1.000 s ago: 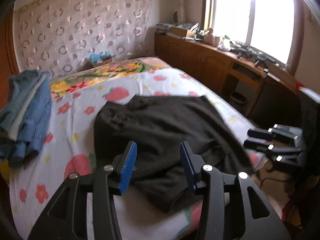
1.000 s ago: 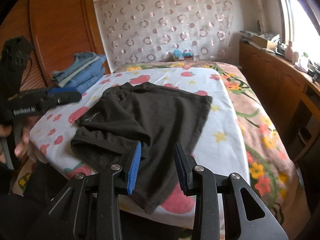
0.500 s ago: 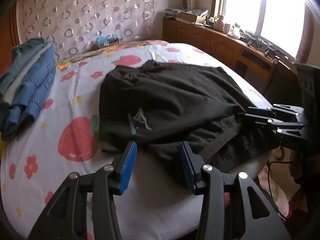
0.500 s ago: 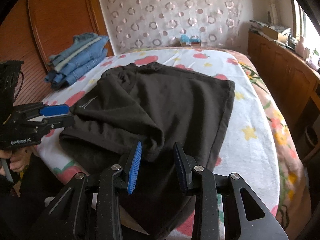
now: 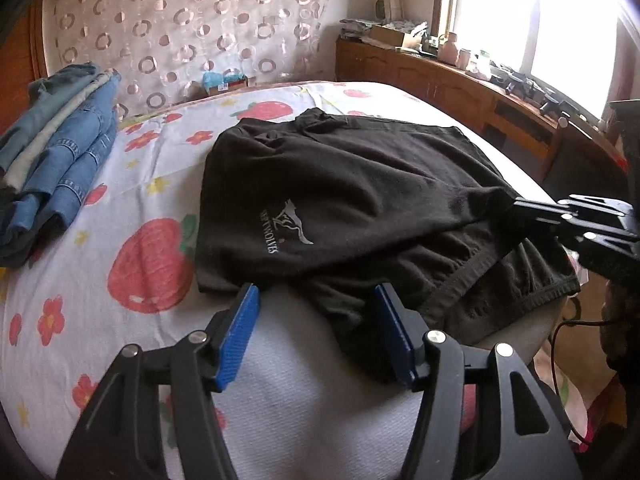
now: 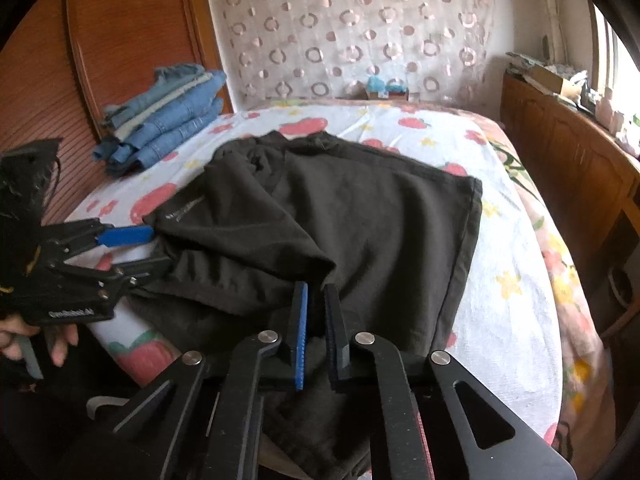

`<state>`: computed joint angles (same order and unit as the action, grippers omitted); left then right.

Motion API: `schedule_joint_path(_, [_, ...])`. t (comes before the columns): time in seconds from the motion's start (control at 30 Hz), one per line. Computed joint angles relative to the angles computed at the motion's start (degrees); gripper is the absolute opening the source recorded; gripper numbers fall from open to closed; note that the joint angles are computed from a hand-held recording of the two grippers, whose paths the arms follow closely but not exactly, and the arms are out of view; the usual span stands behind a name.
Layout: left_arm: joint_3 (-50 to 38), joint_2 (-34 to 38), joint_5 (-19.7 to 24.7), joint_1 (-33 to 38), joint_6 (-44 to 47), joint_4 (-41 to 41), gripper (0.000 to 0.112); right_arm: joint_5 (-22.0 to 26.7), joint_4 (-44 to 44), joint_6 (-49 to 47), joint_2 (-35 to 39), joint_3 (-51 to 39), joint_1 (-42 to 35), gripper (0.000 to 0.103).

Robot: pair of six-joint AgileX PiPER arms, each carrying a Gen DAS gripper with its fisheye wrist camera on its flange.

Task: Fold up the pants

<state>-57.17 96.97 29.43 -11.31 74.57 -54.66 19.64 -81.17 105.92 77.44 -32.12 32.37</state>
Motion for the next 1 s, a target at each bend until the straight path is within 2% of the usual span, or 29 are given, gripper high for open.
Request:
schedule_joint_path(0.13, [-1.99, 0.29, 2.00, 0.33, -5.48, 4.61, 0.059, 2.39, 0.55, -0.77, -3.17, 0.50, 2.07, 0.004])
schedule_joint_path(0.33, [-1.34, -2.37, 4.11, 2.84, -1.55, -0.27, 0.059, 7.58, 4.24, -3.84, -7.96, 1.18, 5.65, 0.003])
schedule_joint_path(0.4, [-1.02, -3.38, 4.73, 3.47, -0.81, -1.46, 0.059, 10.68, 4.61, -3.36, -10.13, 1.69, 7.87, 0.003])
schedule_joint_path(0.47, [-1.11, -3.86, 5.36, 3.53, -0.96, -1.79, 0.059, 13.32, 3.80, -1.06, -12.09, 2.87, 9.77, 0.003])
schedule_joint_path(0.73, [-0.24, -4.93, 4.81, 1.77, -0.39, -1.50, 0.059, 22.45, 10.36, -2.82, -18.06, 5.98, 18.30, 0.003])
schedule_joint_path(0.93, [0.18, -4.63, 3.97, 0.37, -0.45, -0.70, 0.059, 22.21, 13.17, 2.38, -20.67, 10.29, 20.79, 0.003])
schedule_joint_path(1.0, [0.36, -4.81, 3.73, -0.01, -0.78, -0.28, 0.059, 19.30, 12.90, 4.25, -19.21, 11.77, 19.04, 0.003])
